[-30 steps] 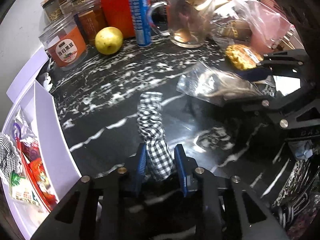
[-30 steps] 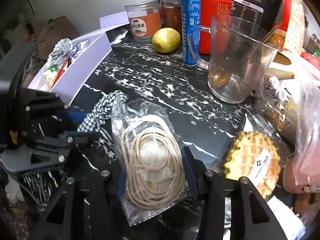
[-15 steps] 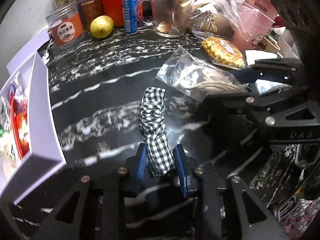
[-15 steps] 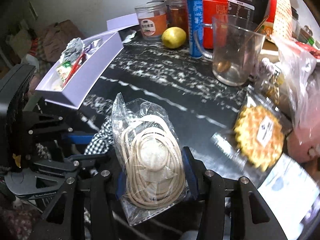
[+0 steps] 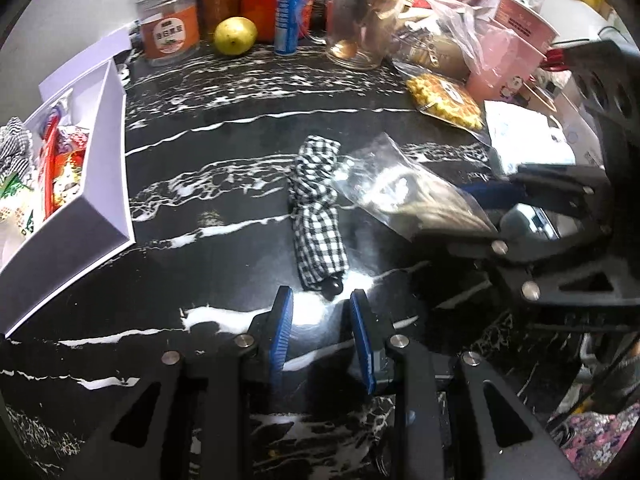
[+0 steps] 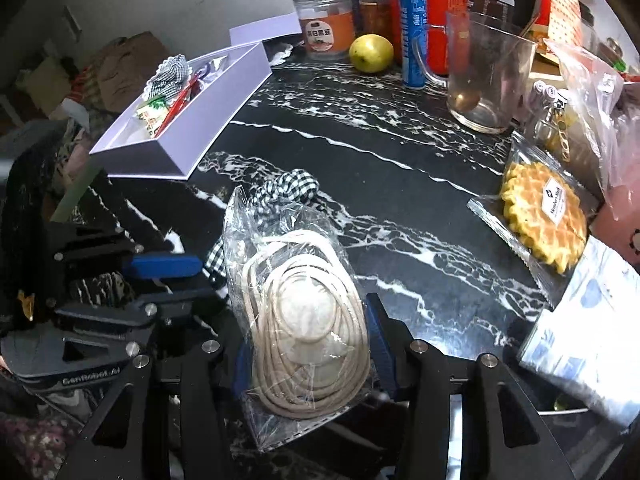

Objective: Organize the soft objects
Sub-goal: 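Grasp the gingham scrunchie with the left tool while the right tool holds the cord bag, then open the left tool and release the scrunchie onto the countertop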

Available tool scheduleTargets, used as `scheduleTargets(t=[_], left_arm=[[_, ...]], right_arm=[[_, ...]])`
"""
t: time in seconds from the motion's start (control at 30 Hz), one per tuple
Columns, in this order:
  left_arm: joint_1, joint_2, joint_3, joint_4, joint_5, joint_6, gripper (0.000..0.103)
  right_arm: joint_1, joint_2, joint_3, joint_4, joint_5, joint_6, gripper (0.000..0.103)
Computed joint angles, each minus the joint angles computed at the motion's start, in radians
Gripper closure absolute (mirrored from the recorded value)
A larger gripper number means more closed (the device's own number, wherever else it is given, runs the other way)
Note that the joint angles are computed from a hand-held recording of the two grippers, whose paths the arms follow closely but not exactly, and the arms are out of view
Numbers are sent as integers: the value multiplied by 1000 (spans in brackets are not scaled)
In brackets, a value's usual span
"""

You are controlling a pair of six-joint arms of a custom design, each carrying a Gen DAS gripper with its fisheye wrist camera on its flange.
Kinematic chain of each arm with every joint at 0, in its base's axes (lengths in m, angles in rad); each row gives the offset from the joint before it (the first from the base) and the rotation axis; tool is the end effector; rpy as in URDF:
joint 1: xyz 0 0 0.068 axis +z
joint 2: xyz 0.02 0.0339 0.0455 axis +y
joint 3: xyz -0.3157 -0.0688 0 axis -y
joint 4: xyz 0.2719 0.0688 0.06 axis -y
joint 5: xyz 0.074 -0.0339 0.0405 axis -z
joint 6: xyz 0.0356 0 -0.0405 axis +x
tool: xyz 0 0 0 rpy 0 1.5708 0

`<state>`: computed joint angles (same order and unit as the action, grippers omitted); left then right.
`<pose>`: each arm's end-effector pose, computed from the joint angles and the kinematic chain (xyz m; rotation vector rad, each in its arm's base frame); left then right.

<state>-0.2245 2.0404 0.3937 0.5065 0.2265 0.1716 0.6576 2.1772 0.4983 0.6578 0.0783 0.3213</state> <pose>0.2395 -0.0629 0.0206 0.5971 2.6339 -0.3226 0.2292 0.1735 0.0028 -0.4082 2.5770 0.2557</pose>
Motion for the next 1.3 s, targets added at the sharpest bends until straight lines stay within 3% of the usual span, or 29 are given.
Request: scheduleTargets(t=[0.43,0.6,0.7,1.3], left_arm=[[-50,32,8,93,-111,-60,73],[10,66,-8,180,3,-83,73],[13,75,-16,209,-12,-90,89],[54,-82,-212,370,15,-110,94]], right_arm=[[15,22,8,-4,42,26,54],[13,28,-1,26,45,35,54],[18,29,-12,49,57,45,55],[129,-41,-110,197,104,105,59]])
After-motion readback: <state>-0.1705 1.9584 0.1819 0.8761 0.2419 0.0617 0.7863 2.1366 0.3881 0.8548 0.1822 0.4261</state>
